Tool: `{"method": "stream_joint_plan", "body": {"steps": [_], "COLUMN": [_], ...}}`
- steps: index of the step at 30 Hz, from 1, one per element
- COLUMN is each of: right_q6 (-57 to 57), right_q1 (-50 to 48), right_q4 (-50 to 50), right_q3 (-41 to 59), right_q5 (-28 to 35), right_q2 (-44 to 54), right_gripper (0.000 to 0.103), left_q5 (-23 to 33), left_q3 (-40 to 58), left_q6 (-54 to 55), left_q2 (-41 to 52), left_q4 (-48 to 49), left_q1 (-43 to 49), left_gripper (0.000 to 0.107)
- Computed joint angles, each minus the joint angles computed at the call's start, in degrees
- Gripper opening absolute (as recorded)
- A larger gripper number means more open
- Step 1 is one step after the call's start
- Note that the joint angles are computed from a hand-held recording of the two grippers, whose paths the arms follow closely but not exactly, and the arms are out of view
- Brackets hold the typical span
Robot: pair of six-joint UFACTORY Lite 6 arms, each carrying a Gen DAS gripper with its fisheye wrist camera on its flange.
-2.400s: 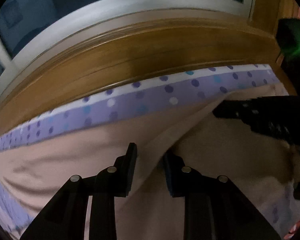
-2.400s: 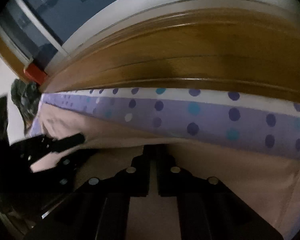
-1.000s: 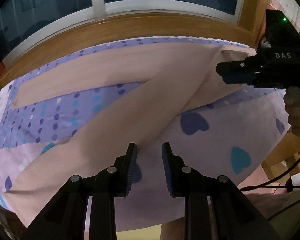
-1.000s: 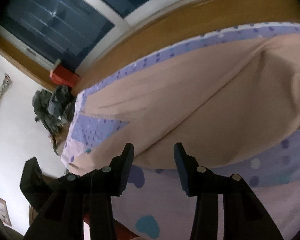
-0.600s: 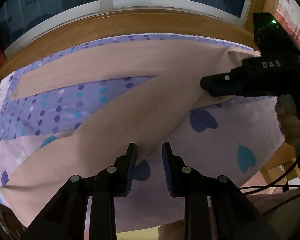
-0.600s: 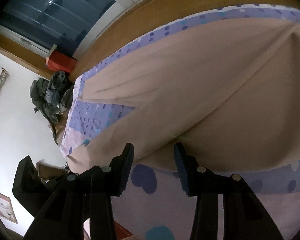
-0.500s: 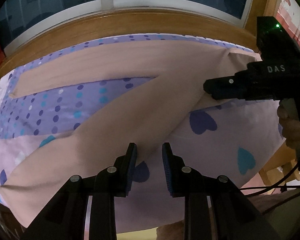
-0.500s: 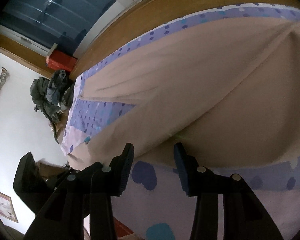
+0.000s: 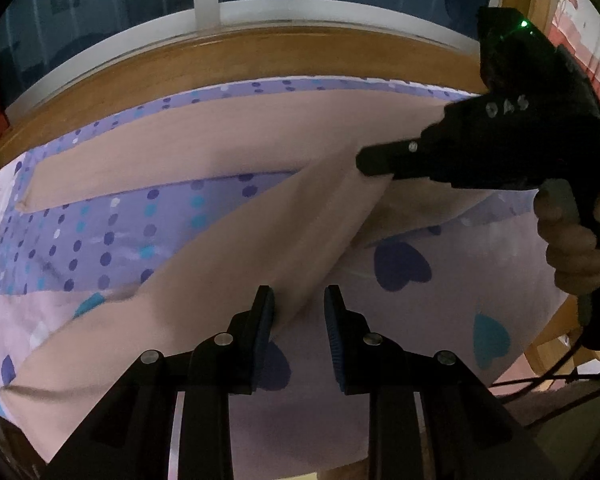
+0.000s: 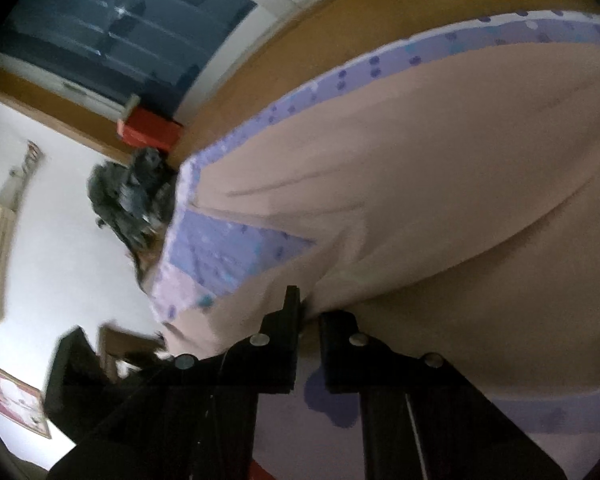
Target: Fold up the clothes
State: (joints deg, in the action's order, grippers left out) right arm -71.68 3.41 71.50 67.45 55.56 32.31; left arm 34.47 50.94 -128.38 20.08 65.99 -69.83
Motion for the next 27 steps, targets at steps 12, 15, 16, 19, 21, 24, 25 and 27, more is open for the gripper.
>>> {"method": "stream_joint_plan", "body": {"steps": [12, 15, 16, 19, 21, 24, 25, 27], "right_q6": [2.2, 1.8, 2.1, 3.2, 3.8, 4.6, 4.6, 5.3], "right_q1": [0.5, 0.7, 0.6, 0.6, 1.1, 2.0, 2.5, 3.4], "right_q4": [-1.8, -2.0, -2.1, -2.1, -1.7, -0.6, -0.3, -0.3], "right_q3": [5.8, 6.5, 6.9, 8.1, 8.5, 8.0, 7.8, 7.5], "right_q5": [4.3, 4.3, 4.4, 4.5, 3.4, 1.3, 0.5, -1.6], "right_q2": [1.3, 1.3, 1.4, 1.8, 1.3, 0.0, -0.5, -1.4], "right_gripper": [0.007, 0.007, 0.007, 0.007, 0.007, 0.007, 0.007, 0.007], "left_q5": [6.5, 8.9, 9.9, 13.3, 13.4, 11.9, 11.3, 9.5], "left_q3": [3.3, 4.4, 4.6, 5.2, 4.4, 2.3, 1.6, -0.5], "left_q6": [2.6, 3.8, 5.0, 9.1, 11.1, 12.0, 12.3, 11.6], "left_q2": [5.0, 5.6, 5.4, 5.1, 4.7, 3.1, 2.5, 0.8], "left_q4": [-1.3, -2.3, -2.8, -3.7, -1.6, 0.3, 0.9, 2.8], "left_q1": [0.3, 0.0, -0.3, -1.6, -0.6, 2.2, 3.2, 5.2], "left_gripper": [0.026, 0.026, 0.026, 0.026, 0.033, 0.035, 0.035, 0.035]}}
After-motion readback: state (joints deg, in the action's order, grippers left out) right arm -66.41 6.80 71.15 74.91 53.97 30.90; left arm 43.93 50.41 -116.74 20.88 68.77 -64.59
